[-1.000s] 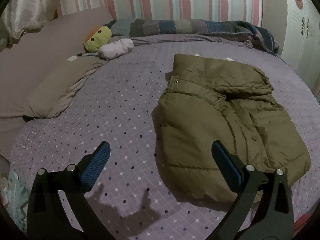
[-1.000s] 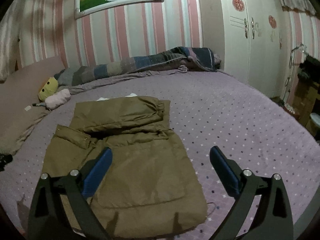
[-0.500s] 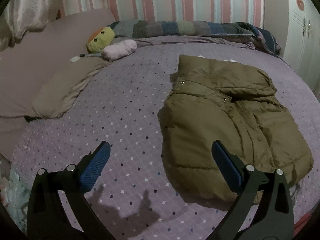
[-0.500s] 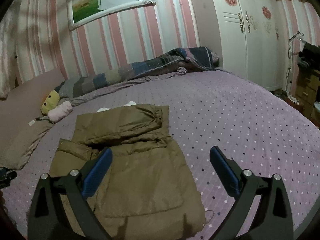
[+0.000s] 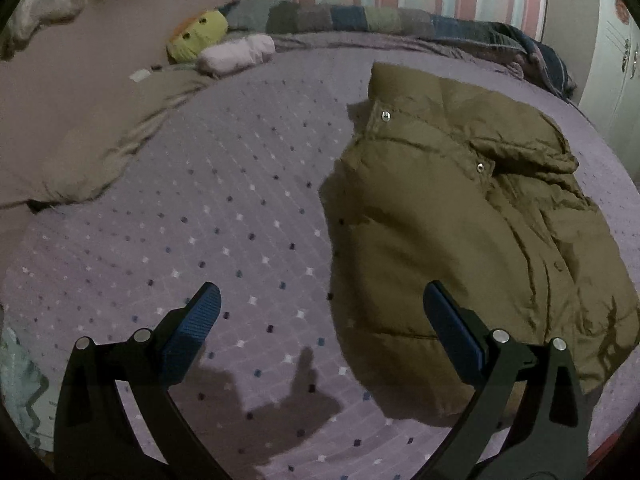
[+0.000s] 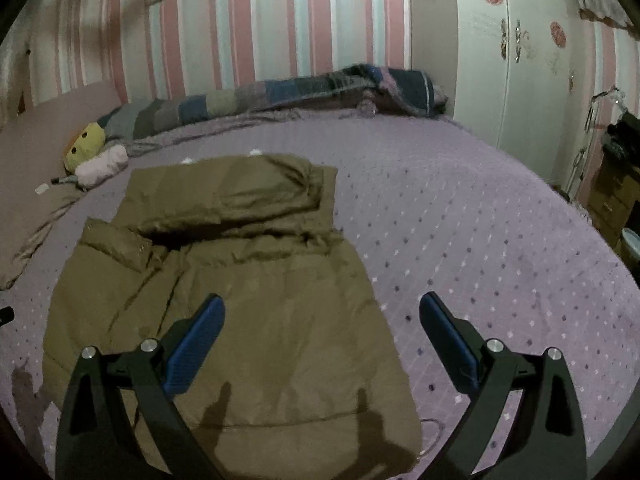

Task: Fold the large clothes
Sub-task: 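Release the jacket and raise both tools away from it, then move both tools to the hem edge of the olive jacket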

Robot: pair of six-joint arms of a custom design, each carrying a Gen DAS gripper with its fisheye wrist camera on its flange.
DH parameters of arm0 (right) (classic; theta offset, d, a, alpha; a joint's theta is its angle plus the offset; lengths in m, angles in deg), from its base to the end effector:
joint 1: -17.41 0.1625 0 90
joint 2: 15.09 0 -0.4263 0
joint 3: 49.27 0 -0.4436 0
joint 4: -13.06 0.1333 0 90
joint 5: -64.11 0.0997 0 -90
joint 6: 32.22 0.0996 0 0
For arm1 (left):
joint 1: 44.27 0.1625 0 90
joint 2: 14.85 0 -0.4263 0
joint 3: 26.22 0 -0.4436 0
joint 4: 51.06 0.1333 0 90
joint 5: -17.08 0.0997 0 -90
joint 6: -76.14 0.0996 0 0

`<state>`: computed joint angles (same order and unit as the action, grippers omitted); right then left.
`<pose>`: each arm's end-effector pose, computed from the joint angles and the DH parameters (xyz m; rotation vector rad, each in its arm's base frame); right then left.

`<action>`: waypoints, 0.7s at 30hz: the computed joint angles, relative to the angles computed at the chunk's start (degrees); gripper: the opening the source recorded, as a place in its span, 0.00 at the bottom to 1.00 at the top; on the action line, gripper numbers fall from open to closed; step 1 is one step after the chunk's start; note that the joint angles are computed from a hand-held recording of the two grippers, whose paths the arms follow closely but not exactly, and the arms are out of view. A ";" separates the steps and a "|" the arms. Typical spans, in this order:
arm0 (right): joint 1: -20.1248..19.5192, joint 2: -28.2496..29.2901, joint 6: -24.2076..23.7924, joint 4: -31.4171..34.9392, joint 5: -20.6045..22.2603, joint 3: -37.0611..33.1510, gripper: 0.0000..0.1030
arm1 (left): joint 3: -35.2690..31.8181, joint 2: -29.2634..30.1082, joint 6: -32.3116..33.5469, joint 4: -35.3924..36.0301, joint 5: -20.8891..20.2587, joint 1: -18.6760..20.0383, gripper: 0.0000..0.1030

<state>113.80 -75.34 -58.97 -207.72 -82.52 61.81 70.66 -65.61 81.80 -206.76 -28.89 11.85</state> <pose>0.1125 -0.5540 0.2773 -0.2456 -1.8074 1.2134 -0.2193 -0.6900 0.1389 0.6546 2.3166 -0.6386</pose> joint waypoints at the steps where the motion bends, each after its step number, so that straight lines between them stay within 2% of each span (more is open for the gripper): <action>1: -0.33 0.01 0.98 0.94 0.00 0.18 0.95 | -0.71 0.51 -0.55 0.90 -0.89 0.37 0.97; 5: -1.70 0.21 3.51 3.27 0.69 1.63 0.95 | -3.02 2.69 -0.65 2.70 -6.17 1.63 0.97; 10: -3.93 -1.01 7.83 9.14 1.95 4.20 0.95 | -4.29 5.67 1.03 1.19 -7.35 2.04 0.97; 12: -4.87 -2.40 10.71 12.52 3.07 5.71 0.95 | -4.56 6.32 1.87 -0.21 -9.38 2.74 0.97; 14: -5.31 -2.62 10.25 12.42 2.88 6.51 0.95 | -5.51 7.25 2.79 0.40 -10.88 3.46 0.97; 18: -6.76 -3.65 10.73 13.91 2.51 7.10 0.95 | -7.38 10.44 6.75 0.90 -8.11 3.24 0.97; 21: -9.22 -4.97 13.17 16.92 5.04 7.01 0.95 | -7.95 12.80 10.01 -0.72 -3.47 2.00 0.97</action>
